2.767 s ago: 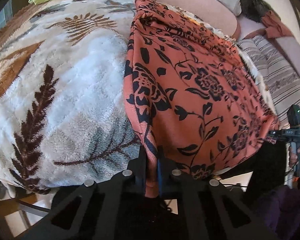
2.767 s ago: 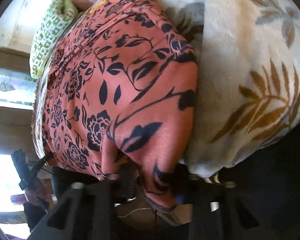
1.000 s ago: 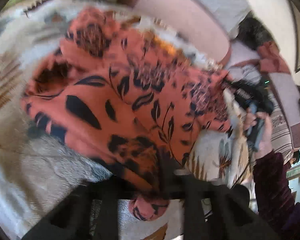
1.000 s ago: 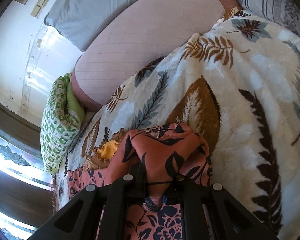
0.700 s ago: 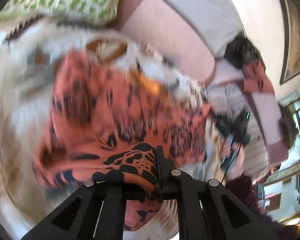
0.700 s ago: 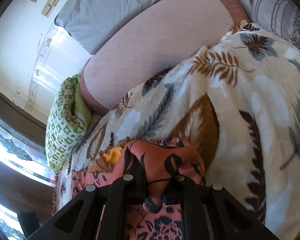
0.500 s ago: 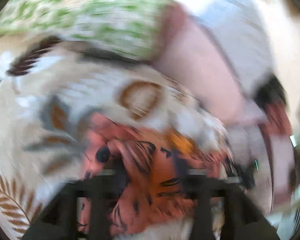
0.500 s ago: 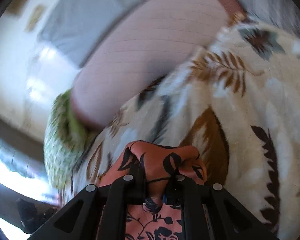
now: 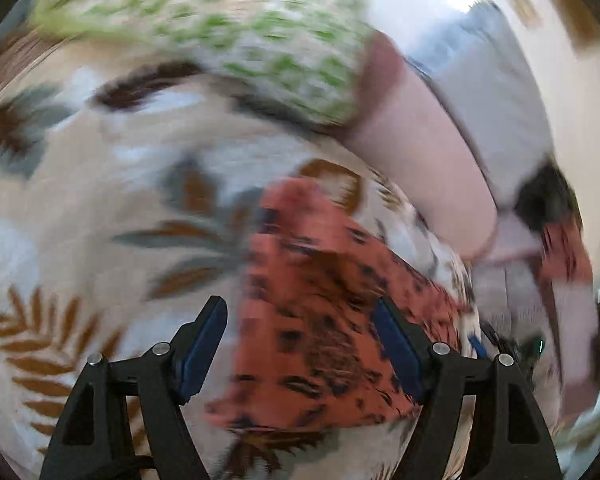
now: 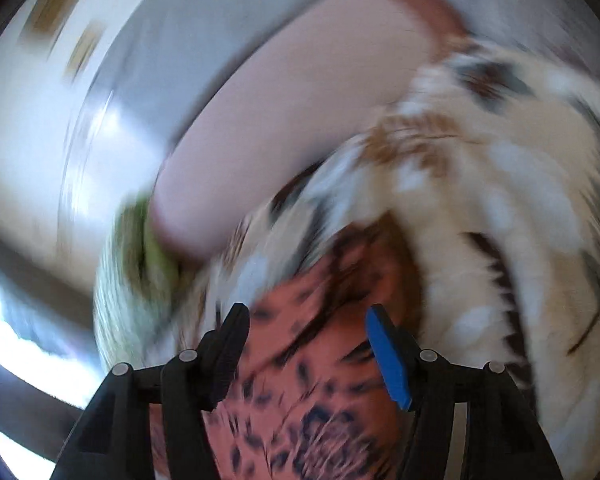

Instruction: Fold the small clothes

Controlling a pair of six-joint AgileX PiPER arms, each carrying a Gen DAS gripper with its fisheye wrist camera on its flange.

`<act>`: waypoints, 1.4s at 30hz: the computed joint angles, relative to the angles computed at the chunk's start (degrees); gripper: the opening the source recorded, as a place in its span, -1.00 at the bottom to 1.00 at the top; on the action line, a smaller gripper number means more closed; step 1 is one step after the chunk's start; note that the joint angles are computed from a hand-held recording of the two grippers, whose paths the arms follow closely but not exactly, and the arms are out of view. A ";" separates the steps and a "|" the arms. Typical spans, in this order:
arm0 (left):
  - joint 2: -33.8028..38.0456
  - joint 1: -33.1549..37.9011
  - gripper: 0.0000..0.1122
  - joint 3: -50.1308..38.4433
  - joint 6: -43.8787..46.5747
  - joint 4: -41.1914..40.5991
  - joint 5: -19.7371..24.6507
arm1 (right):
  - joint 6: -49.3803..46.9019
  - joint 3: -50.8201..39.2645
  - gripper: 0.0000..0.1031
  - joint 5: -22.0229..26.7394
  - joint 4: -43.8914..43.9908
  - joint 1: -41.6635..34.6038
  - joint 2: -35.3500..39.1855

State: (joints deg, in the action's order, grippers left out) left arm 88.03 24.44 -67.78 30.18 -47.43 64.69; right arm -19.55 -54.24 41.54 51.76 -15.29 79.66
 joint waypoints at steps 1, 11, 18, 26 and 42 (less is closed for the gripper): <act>0.58 -3.67 0.36 -2.03 -2.36 2.48 -0.35 | 2.43 -1.45 0.24 -0.40 -4.00 4.06 0.31; 25.32 -22.55 0.36 -32.60 -24.58 17.50 3.20 | 17.21 -21.61 0.16 0.90 -18.62 21.61 21.98; 27.44 -17.90 0.37 -44.57 -31.20 14.73 0.19 | 17.42 -25.59 0.17 -3.84 -8.45 14.49 20.93; 8.08 -4.30 0.37 -10.41 -8.29 13.21 -1.25 | 8.60 -6.30 0.22 7.00 -8.41 1.78 0.36; -11.26 3.13 0.35 9.74 -9.66 26.11 -1.94 | 11.15 14.26 0.21 19.13 -10.79 -4.65 -20.19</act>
State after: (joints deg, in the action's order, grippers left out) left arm 76.77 27.56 -58.04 20.52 -21.33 62.75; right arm -8.40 -39.98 60.67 40.97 -19.93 59.48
